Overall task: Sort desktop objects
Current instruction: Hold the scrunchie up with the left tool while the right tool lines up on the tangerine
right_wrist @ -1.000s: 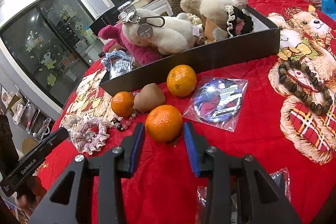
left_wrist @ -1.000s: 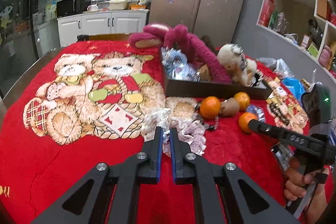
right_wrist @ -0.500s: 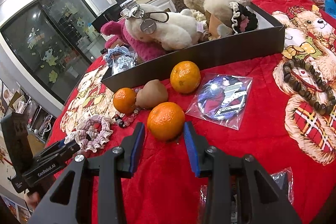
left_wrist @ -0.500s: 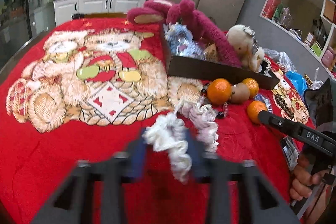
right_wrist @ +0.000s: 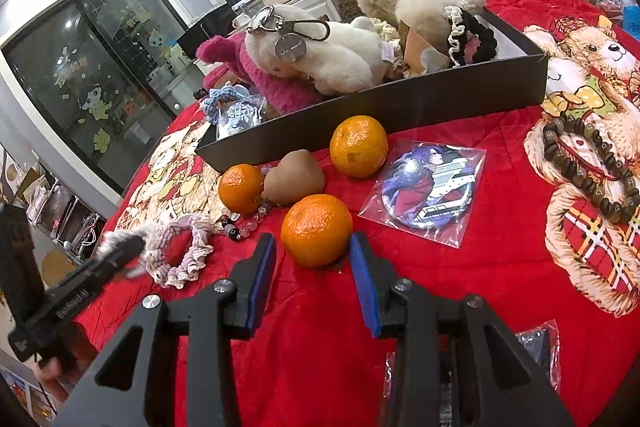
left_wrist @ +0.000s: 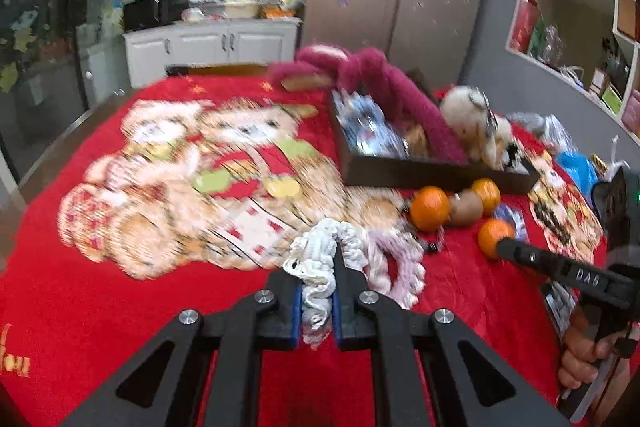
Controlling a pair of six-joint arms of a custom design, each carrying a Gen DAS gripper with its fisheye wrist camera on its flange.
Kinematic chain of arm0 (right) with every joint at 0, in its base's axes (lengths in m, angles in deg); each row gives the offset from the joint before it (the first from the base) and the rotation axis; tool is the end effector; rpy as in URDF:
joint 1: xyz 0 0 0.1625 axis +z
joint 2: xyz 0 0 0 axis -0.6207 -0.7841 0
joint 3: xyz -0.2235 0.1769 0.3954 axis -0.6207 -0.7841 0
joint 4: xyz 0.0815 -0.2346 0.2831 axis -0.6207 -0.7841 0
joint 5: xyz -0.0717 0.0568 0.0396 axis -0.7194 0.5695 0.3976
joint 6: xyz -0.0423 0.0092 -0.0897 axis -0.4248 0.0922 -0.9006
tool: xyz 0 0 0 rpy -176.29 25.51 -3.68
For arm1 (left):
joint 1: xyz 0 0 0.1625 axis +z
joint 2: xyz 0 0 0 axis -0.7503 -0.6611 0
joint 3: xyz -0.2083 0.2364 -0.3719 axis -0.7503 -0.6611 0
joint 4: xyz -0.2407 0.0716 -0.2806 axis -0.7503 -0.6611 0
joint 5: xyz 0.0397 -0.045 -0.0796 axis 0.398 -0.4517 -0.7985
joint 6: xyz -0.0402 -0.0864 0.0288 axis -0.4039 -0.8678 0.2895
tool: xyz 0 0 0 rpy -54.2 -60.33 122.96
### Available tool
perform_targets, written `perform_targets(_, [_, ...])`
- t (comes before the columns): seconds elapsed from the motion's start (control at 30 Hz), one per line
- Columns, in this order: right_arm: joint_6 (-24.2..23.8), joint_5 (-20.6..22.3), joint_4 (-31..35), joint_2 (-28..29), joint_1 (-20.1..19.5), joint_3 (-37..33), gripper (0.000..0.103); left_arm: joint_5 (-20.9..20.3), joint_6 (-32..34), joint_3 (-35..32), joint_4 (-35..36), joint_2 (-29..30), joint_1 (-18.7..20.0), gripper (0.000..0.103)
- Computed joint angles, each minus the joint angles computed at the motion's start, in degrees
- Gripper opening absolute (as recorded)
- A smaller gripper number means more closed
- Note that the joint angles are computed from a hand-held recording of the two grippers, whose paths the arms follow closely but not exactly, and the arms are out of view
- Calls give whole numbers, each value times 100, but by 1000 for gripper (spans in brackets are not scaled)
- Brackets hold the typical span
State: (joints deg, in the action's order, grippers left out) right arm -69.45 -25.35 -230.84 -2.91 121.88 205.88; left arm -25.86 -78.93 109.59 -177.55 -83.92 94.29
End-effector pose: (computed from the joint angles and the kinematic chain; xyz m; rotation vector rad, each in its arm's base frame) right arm 0.0533 -0.4939 0.2469 -0.0529 -2.5365 1.1536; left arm -0.2813 -0.5612 0.0596 0.8617 2.4550 -0.8305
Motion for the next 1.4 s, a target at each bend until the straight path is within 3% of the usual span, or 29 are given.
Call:
perform_targets(0.17, [-92,67,-365,23,8,117,31,-55,-80,115,-358,-111,-15,11])
perform_targets(0.33, [-443,39,-1133,76,123,421,22,-56,132,186,-508,-40,-133,11])
perform_targets(0.47, [-572,-374,-954,116,306,346,22,-170,79,197,-351,-15,-138,11])
perform_targets(0.63, [-350,-227,-444,47,149,137,24,-261,-16,178,-186,14,-104,11])
perform_targets(0.73, [-244,-309,-135,55,138,-90,39,-223,-44,167,-139,27,-99,11])
perform_targets(0.8, [-104,-354,319,37,105,-295,57,-222,-41,158,-103,28,-89,11])
perform_targets(0.93, [-51,-434,489,99,128,-474,62,-234,-53,131,-25,33,-65,11])
perform_targets(1.0, [-56,-609,451,170,193,-543,62,-220,-29,116,5,51,-68,11])
perform_targets(1.03, [-62,-704,418,206,227,-563,56,-219,-23,102,33,57,-64,11])
perform_targets(1.07, [-64,-796,413,233,252,-588,39,-212,-30,97,42,63,-65,11])
perform_targets(1.23, [-82,-595,348,198,202,-497,38,-237,26,129,-9,69,-85,11])
perform_targets(1.4, [-117,-185,-234,133,99,-201,38,-363,56,166,-56,35,-95,11])
